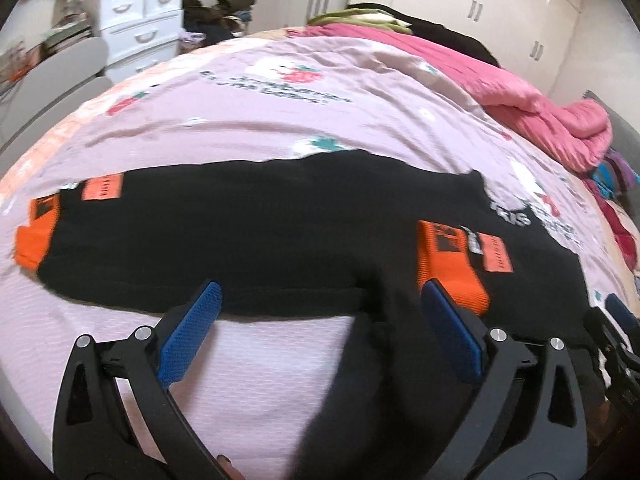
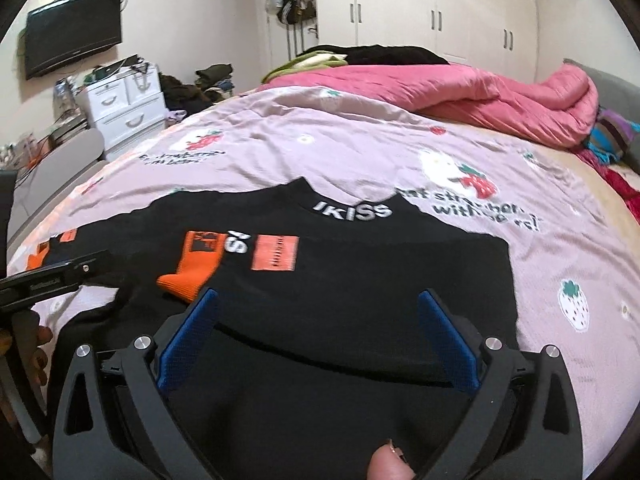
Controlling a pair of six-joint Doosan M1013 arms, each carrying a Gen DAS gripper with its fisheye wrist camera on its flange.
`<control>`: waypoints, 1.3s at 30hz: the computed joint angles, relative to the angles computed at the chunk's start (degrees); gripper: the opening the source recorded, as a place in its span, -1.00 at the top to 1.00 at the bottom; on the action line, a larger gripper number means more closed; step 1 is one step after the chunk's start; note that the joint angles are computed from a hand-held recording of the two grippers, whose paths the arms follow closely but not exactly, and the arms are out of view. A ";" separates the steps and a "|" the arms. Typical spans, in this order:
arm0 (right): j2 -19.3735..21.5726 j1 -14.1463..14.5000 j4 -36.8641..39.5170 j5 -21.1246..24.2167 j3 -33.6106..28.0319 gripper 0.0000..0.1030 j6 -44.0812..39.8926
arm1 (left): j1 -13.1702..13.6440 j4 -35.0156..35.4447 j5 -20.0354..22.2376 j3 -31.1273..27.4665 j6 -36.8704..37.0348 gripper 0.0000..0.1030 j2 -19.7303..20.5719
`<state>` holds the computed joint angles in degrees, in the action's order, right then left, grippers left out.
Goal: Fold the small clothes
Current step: 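Move the left gripper to the other sleeve's orange cuff, then grasp the second orange cuff with the left gripper and lift it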
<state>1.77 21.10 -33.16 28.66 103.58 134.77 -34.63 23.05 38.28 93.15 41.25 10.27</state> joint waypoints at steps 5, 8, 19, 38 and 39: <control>1.39 1.41 1.37 0.52 -1.69 -0.91 -3.10 | 1.36 2.90 0.63 0.89 -5.44 -0.82 -0.87; 2.26 2.26 2.36 0.52 -2.77 -0.91 -5.18 | 1.78 5.45 1.32 1.40 -8.62 -0.82 -1.37; 5.61 5.07 7.73 -0.58 -7.86 -0.91 -12.55 | 4.55 10.83 6.25 2.70 -21.03 -0.82 -2.33; 9.70 7.36 16.15 2.45 -12.51 -0.91 -22.28 | 10.79 10.85 4.12 6.16 -31.60 -0.82 -3.28; 9.62 7.26 16.21 2.54 -12.29 -0.91 -22.26 | 10.92 11.67 3.50 6.23 -32.34 -0.82 -3.28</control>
<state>11.39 28.36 -16.94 31.20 91.30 112.51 -23.71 34.72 41.79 99.39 8.91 6.98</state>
